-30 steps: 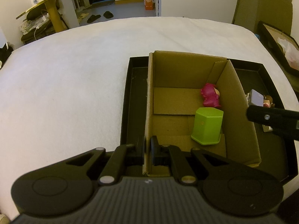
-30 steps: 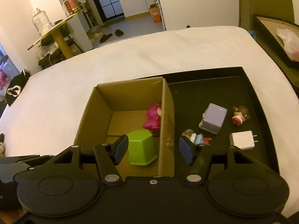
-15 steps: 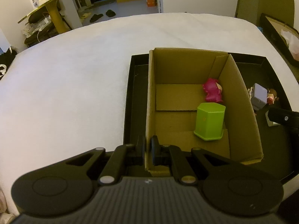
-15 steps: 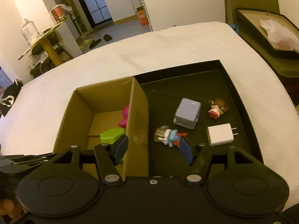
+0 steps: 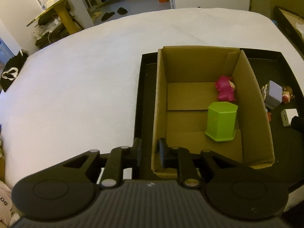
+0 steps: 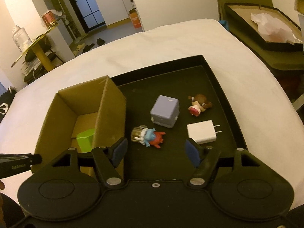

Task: Organize rigid objects
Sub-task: 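Move the right gripper to the white plug charger and close on it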

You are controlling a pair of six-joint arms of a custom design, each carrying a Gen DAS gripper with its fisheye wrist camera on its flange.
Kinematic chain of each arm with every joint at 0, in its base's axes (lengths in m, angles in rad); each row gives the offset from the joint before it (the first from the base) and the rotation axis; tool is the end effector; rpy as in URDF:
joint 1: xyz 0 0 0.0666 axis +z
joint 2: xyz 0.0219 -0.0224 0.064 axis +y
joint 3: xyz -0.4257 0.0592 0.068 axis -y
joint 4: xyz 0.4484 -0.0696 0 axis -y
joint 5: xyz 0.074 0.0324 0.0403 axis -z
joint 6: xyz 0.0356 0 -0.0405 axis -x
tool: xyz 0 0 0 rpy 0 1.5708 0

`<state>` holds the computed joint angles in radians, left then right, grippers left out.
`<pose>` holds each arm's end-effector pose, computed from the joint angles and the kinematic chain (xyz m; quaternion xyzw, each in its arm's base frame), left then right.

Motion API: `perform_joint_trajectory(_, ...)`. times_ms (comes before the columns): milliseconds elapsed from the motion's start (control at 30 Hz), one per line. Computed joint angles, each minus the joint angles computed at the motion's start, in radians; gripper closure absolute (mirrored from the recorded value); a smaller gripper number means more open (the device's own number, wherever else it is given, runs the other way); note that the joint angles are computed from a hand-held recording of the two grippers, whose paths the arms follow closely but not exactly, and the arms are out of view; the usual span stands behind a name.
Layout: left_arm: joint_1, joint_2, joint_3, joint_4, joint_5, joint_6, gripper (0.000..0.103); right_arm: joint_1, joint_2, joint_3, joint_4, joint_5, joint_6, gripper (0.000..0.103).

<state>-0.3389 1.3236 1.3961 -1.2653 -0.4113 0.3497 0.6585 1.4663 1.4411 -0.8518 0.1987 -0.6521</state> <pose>0.4479 -0.1432 0.4933 -0.0436 0.9613 0.1267 0.2408 0.4497 0.3386 0.4659 0.0307 0.9359 0.1322 0.3251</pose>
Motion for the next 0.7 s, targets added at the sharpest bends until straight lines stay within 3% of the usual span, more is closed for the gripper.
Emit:
perform_joint_trajectory(167, -0.009, 0.014, 0.015, -0.033, -0.048, 0.022, 0.067, -0.012, -0.007, -0.029, 0.012, -0.006, -0.008, 0.036)
perform_joint_trajectory(400, -0.016, 0.031, 0.028, -0.045, -0.097, 0.033, 0.057, -0.032, -0.005, -0.061, 0.030, 0.003, -0.002, 0.035)
perform_joint_trajectory(700, -0.032, 0.063, 0.057, -0.053, -0.152, 0.056, 0.037, -0.064, 0.008, -0.094, 0.068, 0.015, 0.010, 0.026)
